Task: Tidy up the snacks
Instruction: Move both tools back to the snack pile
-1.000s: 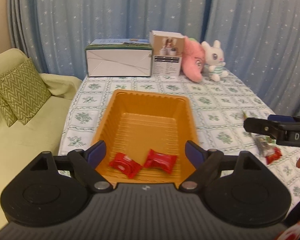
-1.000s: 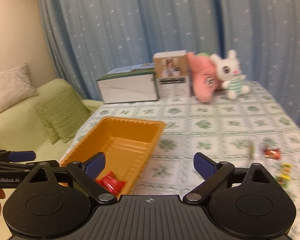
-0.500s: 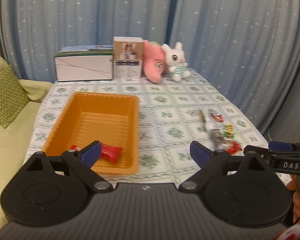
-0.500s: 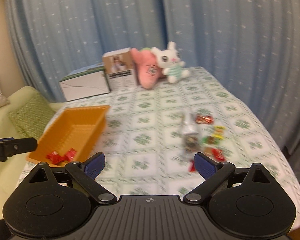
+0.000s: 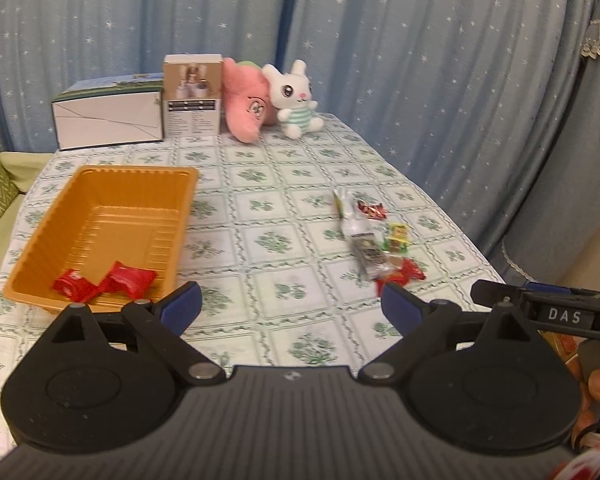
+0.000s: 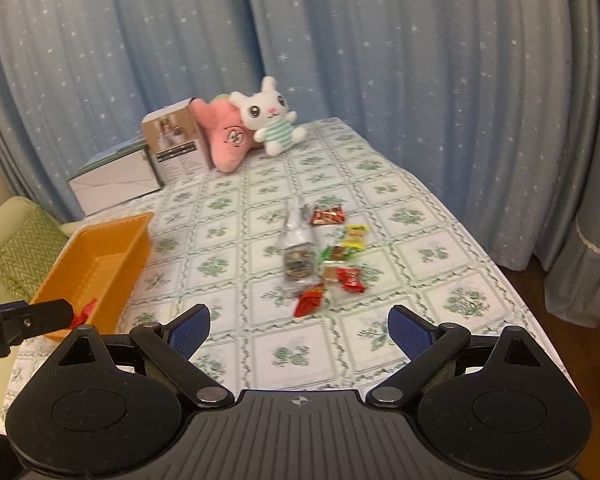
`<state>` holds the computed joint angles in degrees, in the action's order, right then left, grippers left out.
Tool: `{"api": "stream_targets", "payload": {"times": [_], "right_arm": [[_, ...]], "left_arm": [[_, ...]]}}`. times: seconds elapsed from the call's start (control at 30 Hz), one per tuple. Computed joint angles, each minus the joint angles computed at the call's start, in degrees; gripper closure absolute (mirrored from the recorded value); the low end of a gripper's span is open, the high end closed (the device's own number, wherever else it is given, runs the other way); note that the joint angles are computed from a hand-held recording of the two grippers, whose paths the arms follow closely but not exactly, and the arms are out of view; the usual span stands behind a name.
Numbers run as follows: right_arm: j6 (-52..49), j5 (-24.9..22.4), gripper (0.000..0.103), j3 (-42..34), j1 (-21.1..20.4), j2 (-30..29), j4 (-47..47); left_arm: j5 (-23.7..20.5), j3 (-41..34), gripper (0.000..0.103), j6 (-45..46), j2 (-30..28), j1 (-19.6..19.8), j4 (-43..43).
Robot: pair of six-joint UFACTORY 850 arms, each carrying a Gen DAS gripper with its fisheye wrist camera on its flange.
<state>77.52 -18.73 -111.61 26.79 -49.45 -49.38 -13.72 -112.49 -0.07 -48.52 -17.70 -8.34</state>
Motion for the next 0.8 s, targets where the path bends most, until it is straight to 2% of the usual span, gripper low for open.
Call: {"api": "stream_targets", "payload": {"times": [0.4, 0.63, 0.7, 0.73, 0.8], "right_arm": [[2.01, 1.21, 0.008, 2.23, -2.40, 0.44, 0.07], [0.46, 1.77, 0.008, 0.41, -4.04, -1.91, 1.74], [-1.40, 2.02, 0.012, -0.86, -4.56, -3.09, 3.27], [-3.42, 2.07, 0.018, -1.83, -4.82, -3.88, 4.96], [-9.29, 1.80, 0.023, -4.60, -5.40, -5.90, 10.42]], "left_arm": [[-4.08, -9.69, 0.008, -1.34, -6.58, -2.06, 1.38], [-8.37, -19.98, 0.008, -2.42, -13.44, -2.94, 2.98], [-9.71, -23.70, 0.008, -2.56, -15.92, -3.07, 3.21], [-10.93, -26.51, 0.008, -2.66, -17.72, -3.09, 3.34], [-14.63, -34.50, 0.009, -3.34, -22.58, -3.11, 4.07]]}}
